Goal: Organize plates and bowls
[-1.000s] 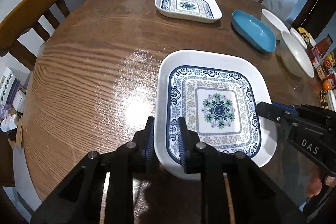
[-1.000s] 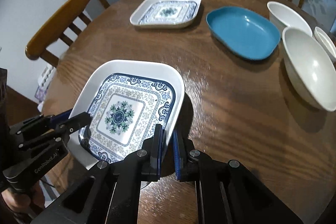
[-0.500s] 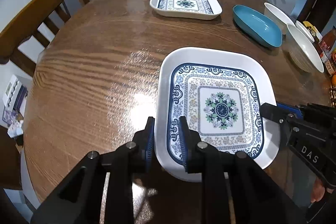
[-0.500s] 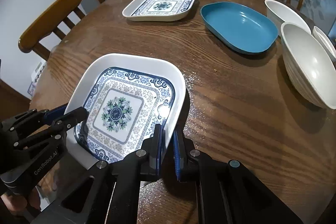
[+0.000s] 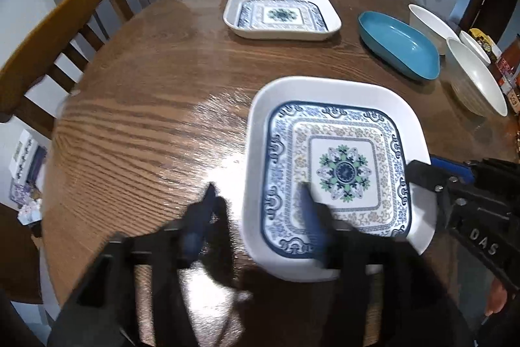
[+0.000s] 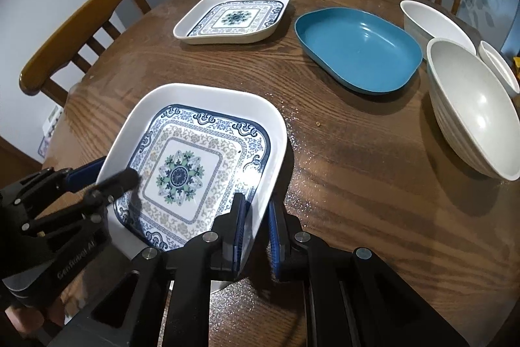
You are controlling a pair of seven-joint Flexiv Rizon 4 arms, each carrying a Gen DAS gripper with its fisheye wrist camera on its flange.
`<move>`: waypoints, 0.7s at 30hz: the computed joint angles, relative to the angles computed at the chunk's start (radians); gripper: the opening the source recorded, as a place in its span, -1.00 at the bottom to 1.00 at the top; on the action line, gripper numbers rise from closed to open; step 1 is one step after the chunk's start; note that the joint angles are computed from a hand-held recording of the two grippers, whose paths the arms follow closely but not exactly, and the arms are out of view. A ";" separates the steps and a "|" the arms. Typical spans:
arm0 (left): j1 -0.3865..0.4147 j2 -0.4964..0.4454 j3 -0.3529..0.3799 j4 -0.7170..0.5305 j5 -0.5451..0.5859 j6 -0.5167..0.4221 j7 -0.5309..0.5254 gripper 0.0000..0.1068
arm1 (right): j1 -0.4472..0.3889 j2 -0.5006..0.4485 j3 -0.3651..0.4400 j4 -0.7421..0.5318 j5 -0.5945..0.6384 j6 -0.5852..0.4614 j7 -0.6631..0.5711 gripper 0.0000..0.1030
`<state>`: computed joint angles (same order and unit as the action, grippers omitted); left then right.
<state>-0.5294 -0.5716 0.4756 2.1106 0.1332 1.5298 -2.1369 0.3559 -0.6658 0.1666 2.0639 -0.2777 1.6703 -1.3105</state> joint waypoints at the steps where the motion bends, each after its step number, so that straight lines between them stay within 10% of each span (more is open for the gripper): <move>1: -0.026 0.004 0.028 0.001 0.008 0.000 -0.014 0.41 | 0.006 0.008 -0.009 0.009 0.001 0.014 -0.003 -0.73; 10: -0.143 0.102 0.154 -0.006 0.128 -0.057 -0.126 0.84 | -0.040 0.104 0.018 0.077 0.008 0.086 -0.023 0.16; 21: -0.126 0.188 0.140 -0.088 0.301 -0.140 -0.217 0.90 | -0.168 0.211 0.121 0.087 -0.012 0.085 -0.019 0.17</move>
